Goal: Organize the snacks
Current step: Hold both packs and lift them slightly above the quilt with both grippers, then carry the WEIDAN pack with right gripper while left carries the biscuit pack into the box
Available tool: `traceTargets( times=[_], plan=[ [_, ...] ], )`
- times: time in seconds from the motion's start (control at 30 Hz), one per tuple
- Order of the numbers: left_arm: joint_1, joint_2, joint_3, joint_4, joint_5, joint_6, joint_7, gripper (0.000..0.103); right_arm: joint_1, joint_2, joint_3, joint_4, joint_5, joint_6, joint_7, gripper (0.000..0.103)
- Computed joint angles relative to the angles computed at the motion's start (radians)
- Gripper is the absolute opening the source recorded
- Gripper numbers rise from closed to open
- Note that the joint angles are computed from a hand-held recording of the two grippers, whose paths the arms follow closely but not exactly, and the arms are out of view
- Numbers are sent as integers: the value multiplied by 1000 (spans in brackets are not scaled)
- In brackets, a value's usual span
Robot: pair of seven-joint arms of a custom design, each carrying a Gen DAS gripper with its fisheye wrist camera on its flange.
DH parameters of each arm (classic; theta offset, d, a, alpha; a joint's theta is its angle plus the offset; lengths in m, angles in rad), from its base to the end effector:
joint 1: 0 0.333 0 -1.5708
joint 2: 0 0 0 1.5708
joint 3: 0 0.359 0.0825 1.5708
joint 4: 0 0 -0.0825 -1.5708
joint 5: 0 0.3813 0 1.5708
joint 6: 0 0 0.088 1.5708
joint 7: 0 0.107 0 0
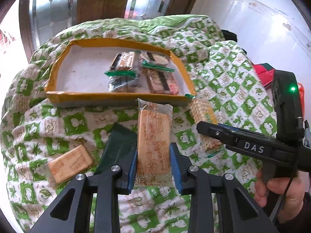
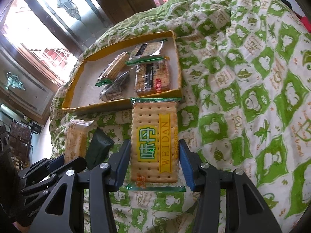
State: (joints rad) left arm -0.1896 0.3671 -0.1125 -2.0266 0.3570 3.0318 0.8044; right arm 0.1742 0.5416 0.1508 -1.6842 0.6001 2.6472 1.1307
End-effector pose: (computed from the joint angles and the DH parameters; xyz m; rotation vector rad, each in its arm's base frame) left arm 0.6210 -0.2142 0.3807 -2.0796 1.8016 -0.8382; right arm 0.7014 0.2011 0.3683 -2.0030 1.5526 0.0114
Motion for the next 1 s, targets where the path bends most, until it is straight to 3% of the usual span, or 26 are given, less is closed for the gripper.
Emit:
traceTargets(
  times=[0.1, 0.3, 0.57, 0.63, 0.7, 1.0],
  plan=[
    [-32, -2, 36, 4, 41, 2, -17, 33, 22, -7, -24, -3, -33, 4, 37, 48],
    [-3, -19, 22, -19, 51, 29, 9, 33, 45, -12, -38, 2, -75, 10, 97, 48],
    [97, -18, -70, -21, -46, 27, 115, 33, 63, 5, -27, 43, -121, 0, 122, 48],
    [159, -7, -139, -17, -107, 24, 175, 33, 60, 7, -16, 51, -116, -5, 110, 48],
    [187, -2, -170, -15, -150, 21, 214, 33, 55, 10, -6, 58, -105, -9, 97, 48],
    [186, -39, -125, -33, -218, -15, 243, 33, 39, 41, 8, 118, -68, -38, 52, 48]
  ],
)
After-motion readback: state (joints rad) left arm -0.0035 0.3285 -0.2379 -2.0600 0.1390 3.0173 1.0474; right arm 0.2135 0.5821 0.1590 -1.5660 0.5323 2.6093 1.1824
